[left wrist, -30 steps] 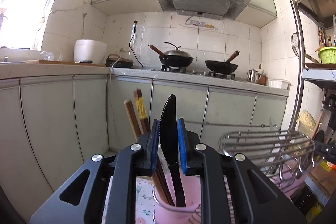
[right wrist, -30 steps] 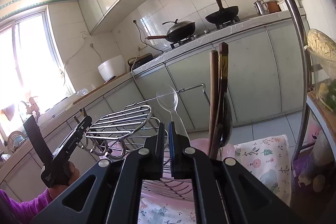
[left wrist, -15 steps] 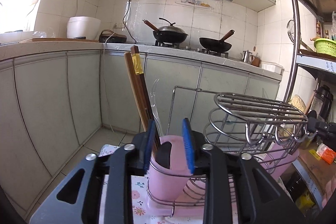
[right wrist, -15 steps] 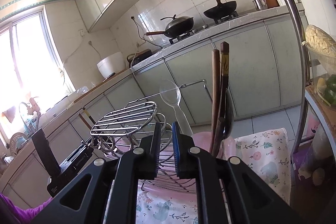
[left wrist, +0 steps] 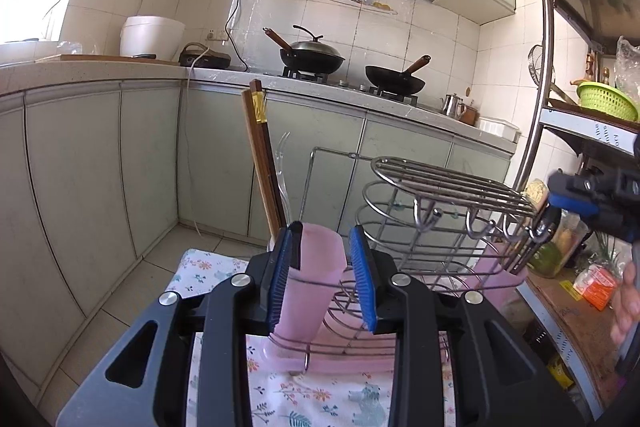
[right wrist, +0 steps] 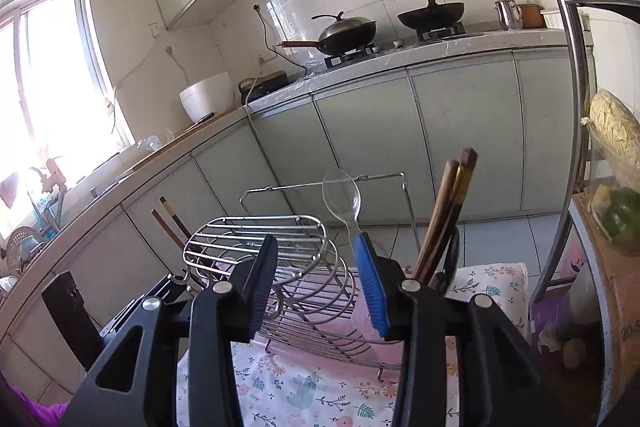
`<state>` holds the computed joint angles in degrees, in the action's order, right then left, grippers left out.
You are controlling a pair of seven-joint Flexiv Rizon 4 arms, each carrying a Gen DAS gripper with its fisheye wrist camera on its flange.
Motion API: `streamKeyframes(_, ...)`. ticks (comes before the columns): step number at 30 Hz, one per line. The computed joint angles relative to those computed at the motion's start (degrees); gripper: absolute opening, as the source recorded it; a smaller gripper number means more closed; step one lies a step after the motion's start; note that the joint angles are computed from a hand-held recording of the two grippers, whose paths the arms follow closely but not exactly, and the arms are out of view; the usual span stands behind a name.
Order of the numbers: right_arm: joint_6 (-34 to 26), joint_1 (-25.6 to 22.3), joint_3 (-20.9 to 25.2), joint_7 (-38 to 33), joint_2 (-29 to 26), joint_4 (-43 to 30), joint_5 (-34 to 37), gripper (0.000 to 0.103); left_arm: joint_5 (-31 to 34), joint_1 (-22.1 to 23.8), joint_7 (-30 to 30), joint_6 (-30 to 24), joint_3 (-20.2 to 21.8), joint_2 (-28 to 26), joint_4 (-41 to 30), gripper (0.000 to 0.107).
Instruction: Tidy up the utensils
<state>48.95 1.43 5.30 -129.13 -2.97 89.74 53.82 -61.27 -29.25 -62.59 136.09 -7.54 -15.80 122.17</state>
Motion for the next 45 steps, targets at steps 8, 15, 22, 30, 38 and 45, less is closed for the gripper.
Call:
streamKeyframes(8, -15.13, 1.22, -0.16, 17.24, -9.42, -16.36, -13.29, 0.048, 5.26, 1.09, -7.52, -1.62, 0.51, 3.58, 5.62, 0.031)
streamKeyframes(15, -19.16, 3.99, 1.62, 26.50, -18.02, -25.50, -28.06, 0.048, 10.66, 3.29, -15.30, -4.36, 1.61, 6.39, 9.53, 0.031)
streamKeyframes(22, -15.55, 5.35, 3.50, 28.32, -19.78, -25.02, -36.13, 0.048, 15.59, 5.63, -21.26, -6.62, 2.44, 7.66, 11.24, 0.031)
streamKeyframes(30, -9.36, 4.47, 5.21, 25.68, -18.03, -20.84, -36.15, 0.030, 15.97, 5.48, -21.42, -7.07, 2.72, 7.73, 11.21, 0.031)
streamKeyframes(38, 0.10, 3.41, 5.35, 21.33, -11.47, -11.59, -34.18, 0.029, 15.99, 5.05, -20.82, -7.17, 2.47, 7.61, 10.86, 0.031)
streamKeyframes(45, 0.80, 3.11, 4.34, 20.47, -8.87, -7.99, -33.12, 0.029, 15.43, 4.38, -19.76, -7.54, 2.28, 7.56, 10.48, 0.031)
